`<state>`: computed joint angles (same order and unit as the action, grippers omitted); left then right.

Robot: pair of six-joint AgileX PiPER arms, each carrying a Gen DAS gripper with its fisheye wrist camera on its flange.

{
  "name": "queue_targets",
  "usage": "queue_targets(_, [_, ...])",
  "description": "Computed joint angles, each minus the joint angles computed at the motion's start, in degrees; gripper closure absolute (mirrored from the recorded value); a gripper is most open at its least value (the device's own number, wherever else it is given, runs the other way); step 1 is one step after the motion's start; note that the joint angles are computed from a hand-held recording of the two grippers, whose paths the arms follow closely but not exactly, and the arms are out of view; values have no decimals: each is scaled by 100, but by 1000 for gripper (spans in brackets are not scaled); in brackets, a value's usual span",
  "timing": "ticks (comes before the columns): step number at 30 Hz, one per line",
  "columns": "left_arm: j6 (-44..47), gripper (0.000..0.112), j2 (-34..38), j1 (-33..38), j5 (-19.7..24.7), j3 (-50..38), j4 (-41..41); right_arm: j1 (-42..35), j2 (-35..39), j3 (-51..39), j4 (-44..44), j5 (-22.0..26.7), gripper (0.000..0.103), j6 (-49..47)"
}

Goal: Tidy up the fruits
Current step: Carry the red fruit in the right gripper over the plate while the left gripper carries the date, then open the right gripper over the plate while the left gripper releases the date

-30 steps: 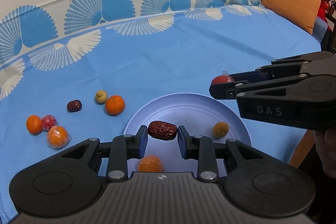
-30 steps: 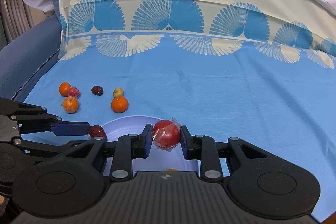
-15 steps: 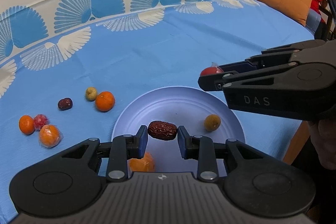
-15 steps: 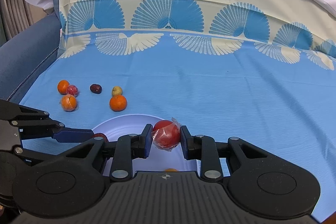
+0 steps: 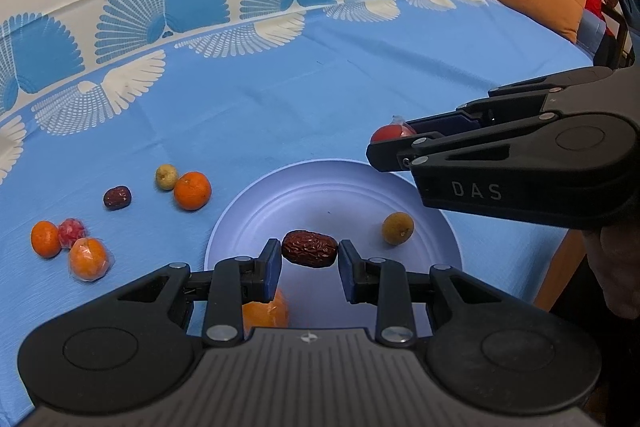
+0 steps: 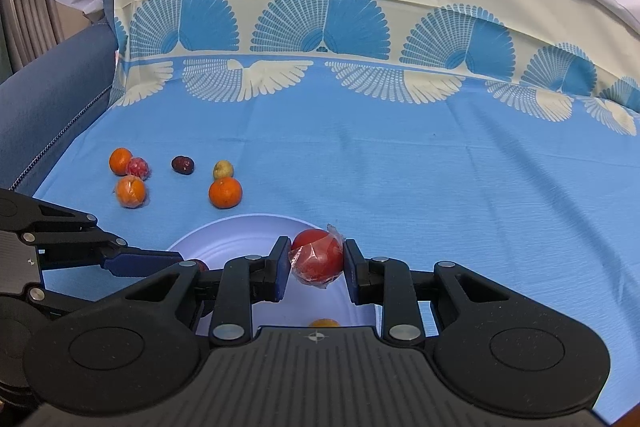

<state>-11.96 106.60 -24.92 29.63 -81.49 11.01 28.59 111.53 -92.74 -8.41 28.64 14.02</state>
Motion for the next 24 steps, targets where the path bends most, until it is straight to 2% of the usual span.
queue_targets(21, [-60,78,56,-35,26,-18,43,33,101,-125,-3,150,73,-64])
queue_targets(23, [-136,72,69,-43,43,-26,104,50,126,-159,-144,194,66,97])
queue_targets(24, [-155,72,67,-41,34,-22,112,55,124,-156,-214,194,56,190])
